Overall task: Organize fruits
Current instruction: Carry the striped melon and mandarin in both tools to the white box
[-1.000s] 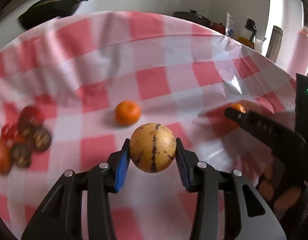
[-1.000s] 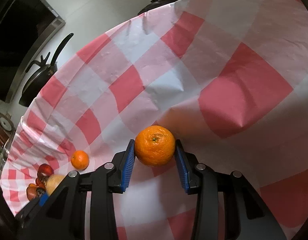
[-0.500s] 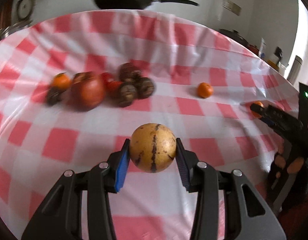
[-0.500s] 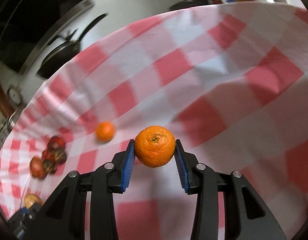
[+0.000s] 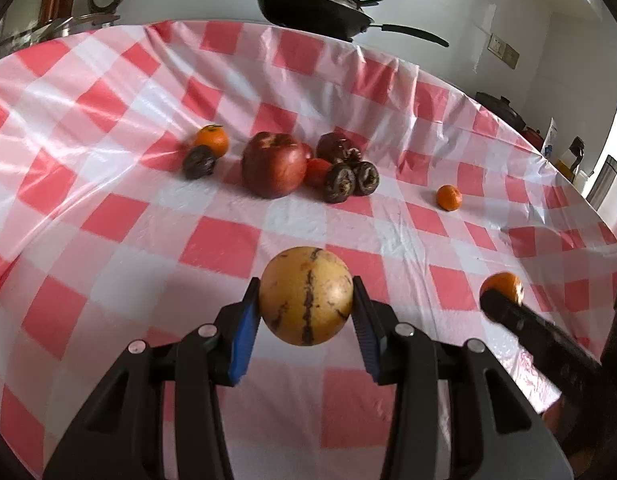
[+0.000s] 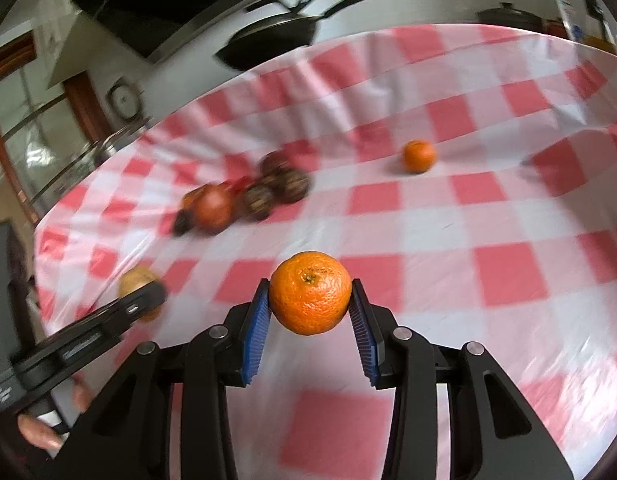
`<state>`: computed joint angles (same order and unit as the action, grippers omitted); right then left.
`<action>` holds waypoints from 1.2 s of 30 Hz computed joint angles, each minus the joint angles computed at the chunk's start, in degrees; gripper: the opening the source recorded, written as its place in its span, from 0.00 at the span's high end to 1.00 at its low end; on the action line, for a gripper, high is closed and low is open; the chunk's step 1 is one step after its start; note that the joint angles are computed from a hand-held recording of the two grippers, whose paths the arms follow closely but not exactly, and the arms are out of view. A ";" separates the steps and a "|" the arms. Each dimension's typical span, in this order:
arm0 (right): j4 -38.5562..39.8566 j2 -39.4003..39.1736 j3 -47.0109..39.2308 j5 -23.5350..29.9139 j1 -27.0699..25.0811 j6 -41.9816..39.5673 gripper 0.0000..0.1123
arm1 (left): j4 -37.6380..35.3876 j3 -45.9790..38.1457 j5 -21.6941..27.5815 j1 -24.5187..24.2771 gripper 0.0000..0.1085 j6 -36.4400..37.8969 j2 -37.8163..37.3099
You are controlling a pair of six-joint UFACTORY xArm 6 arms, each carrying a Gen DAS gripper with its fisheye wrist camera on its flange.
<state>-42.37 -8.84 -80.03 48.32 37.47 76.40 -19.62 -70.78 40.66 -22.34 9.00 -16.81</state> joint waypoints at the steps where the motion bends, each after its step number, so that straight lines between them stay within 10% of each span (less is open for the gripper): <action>1: -0.07 0.69 -0.73 0.28 1.06 0.40 0.65 | 0.27 0.59 -0.23 0.28 0.60 -0.15 -0.61; 21: 1.92 9.24 -10.06 1.88 13.36 0.93 0.65 | -6.78 12.90 9.35 21.22 0.60 12.62 -17.89; 36: 9.47 23.02 -27.70 4.00 19.59 -13.76 0.65 | -12.57 16.70 15.91 39.79 0.59 25.78 -24.69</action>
